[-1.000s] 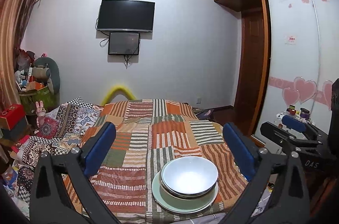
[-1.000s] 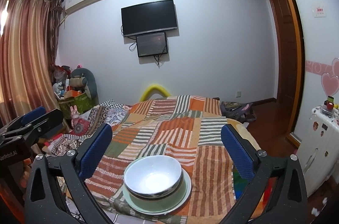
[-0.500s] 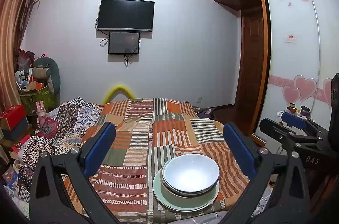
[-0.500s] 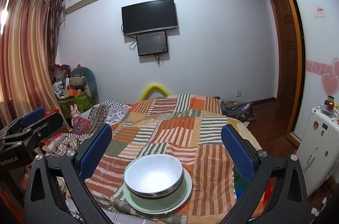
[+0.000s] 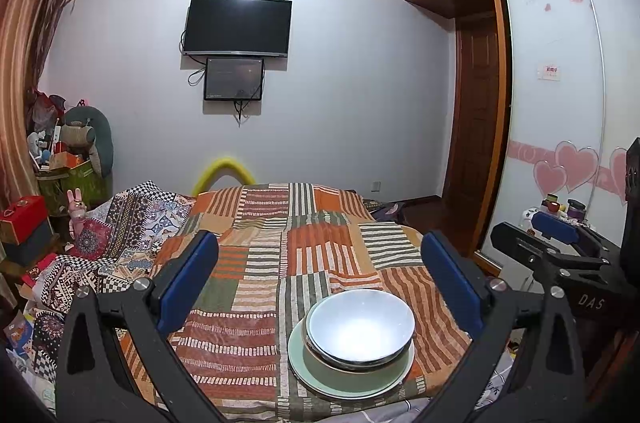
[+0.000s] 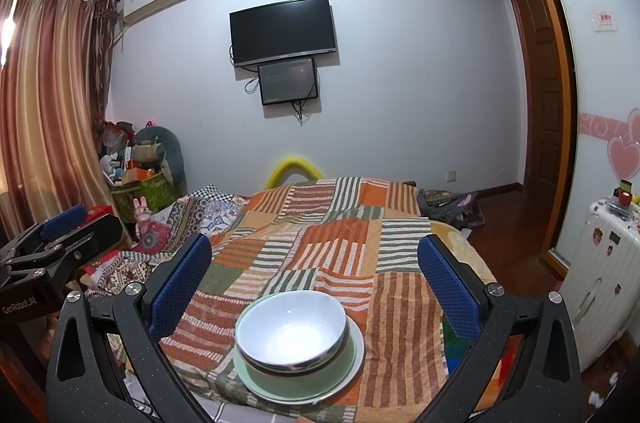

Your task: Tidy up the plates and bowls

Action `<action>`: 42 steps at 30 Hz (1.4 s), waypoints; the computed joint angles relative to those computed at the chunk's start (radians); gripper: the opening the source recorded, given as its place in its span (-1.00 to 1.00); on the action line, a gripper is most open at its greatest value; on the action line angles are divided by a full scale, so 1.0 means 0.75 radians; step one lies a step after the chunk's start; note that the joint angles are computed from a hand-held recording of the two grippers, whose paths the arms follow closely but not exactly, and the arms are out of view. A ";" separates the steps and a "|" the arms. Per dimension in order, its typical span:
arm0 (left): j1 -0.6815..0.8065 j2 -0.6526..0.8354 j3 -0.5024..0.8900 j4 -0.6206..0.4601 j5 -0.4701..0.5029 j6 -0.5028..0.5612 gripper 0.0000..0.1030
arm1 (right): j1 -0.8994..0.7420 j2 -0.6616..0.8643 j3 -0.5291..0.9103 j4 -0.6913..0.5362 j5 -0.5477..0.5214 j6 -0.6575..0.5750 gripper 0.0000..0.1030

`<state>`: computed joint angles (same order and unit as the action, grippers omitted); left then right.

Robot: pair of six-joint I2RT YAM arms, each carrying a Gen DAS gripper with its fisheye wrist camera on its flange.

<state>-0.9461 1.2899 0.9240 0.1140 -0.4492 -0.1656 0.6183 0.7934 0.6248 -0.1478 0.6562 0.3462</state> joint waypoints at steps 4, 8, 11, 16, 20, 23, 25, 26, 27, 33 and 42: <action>-0.001 0.002 0.001 0.000 -0.002 0.000 1.00 | -0.010 0.000 -0.003 0.001 -0.010 0.003 0.99; 0.001 0.003 -0.004 0.005 0.003 0.004 1.00 | -0.008 -0.002 -0.001 -0.003 -0.009 0.010 0.99; -0.001 0.000 -0.010 0.009 0.006 0.006 1.00 | -0.011 -0.006 -0.004 -0.004 -0.012 0.009 0.99; 0.004 -0.004 -0.017 0.010 0.019 0.013 1.00 | -0.011 -0.007 -0.005 -0.004 -0.013 0.010 0.99; -0.001 -0.007 -0.022 0.015 0.013 0.017 1.00 | -0.019 -0.014 -0.007 -0.006 -0.021 0.008 0.99; 0.000 -0.012 -0.026 0.015 0.015 0.015 1.00 | -0.016 -0.013 -0.008 -0.009 -0.015 0.005 0.99; 0.004 -0.016 -0.028 0.012 0.020 0.012 1.00 | -0.016 -0.021 -0.006 -0.017 -0.017 0.007 0.99; 0.006 -0.017 -0.029 0.008 0.025 0.008 1.00 | -0.023 -0.020 -0.009 -0.012 -0.025 0.005 0.99; 0.005 -0.016 -0.025 0.003 0.027 0.006 1.00 | -0.023 -0.019 -0.007 -0.013 -0.026 0.005 0.99; 0.010 -0.018 -0.025 -0.001 0.040 0.002 1.00 | -0.023 -0.018 -0.007 -0.013 -0.026 0.005 0.99; 0.015 -0.018 -0.023 -0.005 0.053 0.005 1.00 | -0.019 -0.016 0.001 -0.025 -0.028 0.008 0.99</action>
